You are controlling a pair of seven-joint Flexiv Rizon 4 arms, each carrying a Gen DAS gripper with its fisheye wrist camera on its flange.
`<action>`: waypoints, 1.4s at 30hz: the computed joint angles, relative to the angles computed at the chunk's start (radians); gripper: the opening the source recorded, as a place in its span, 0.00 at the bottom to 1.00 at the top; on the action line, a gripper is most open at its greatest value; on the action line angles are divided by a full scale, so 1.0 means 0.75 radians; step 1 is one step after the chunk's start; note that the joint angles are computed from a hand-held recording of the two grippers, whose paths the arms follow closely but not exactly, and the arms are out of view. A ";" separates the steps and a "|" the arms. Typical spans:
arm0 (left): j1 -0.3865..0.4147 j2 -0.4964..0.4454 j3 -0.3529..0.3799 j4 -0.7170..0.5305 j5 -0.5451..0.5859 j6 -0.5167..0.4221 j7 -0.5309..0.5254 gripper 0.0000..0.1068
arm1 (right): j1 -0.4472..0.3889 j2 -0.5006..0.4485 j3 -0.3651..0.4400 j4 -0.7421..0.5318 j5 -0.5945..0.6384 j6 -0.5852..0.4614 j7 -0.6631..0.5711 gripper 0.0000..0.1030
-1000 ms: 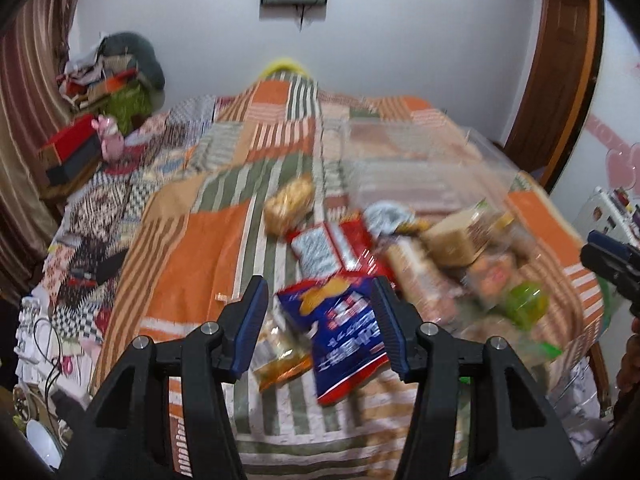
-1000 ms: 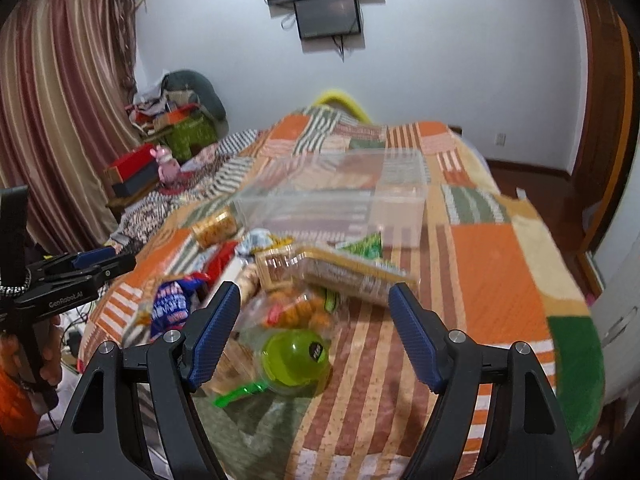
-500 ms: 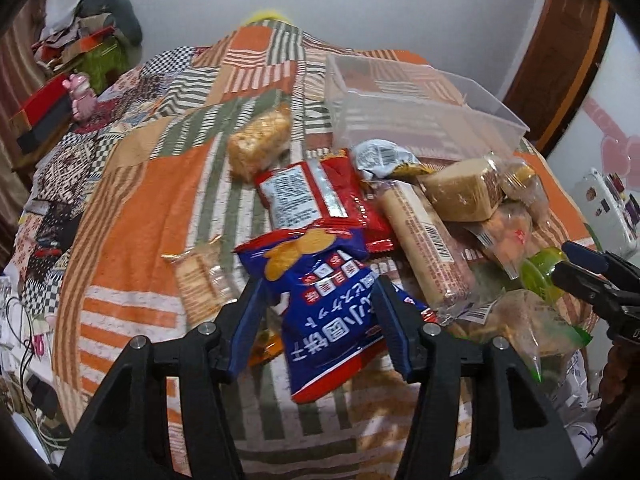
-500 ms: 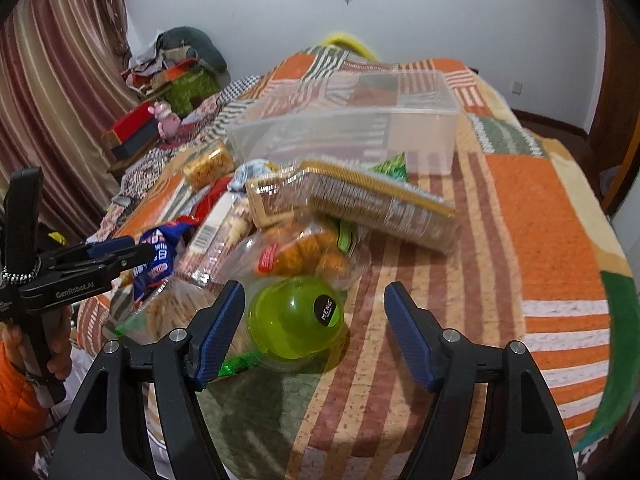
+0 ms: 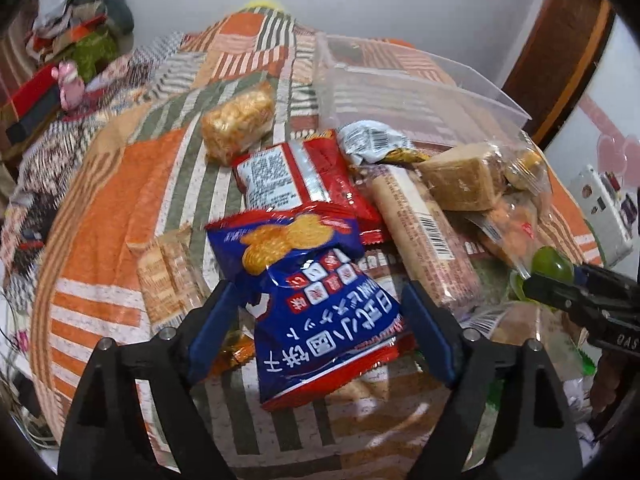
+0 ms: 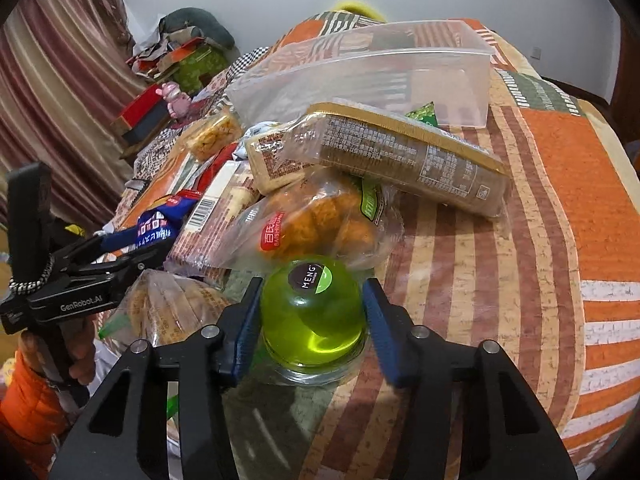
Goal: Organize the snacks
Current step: 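Grasp the blue cracker bag with the left gripper while the right grasps the green jelly cup, then carry the blue bag and green jelly cup into the clear box and release both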
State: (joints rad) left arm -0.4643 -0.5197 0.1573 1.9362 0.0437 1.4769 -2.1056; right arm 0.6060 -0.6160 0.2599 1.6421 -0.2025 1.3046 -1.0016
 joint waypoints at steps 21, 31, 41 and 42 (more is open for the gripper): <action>-0.090 0.048 0.097 0.053 -0.060 0.082 -0.025 0.54 | 0.071 0.080 -0.144 0.117 -0.145 0.123 0.163 0.44; -0.224 0.082 0.272 -0.086 0.134 0.071 -0.137 0.54 | 0.161 0.137 -0.331 0.158 -0.319 0.248 0.329 0.44; -0.176 0.030 0.235 -0.296 0.242 0.053 -0.127 0.55 | 0.261 0.122 -0.550 0.103 -0.490 0.345 0.479 0.44; -0.172 0.019 0.235 -0.322 0.246 0.052 -0.124 0.55 | 0.267 0.117 -0.566 0.092 -0.503 0.348 0.485 0.44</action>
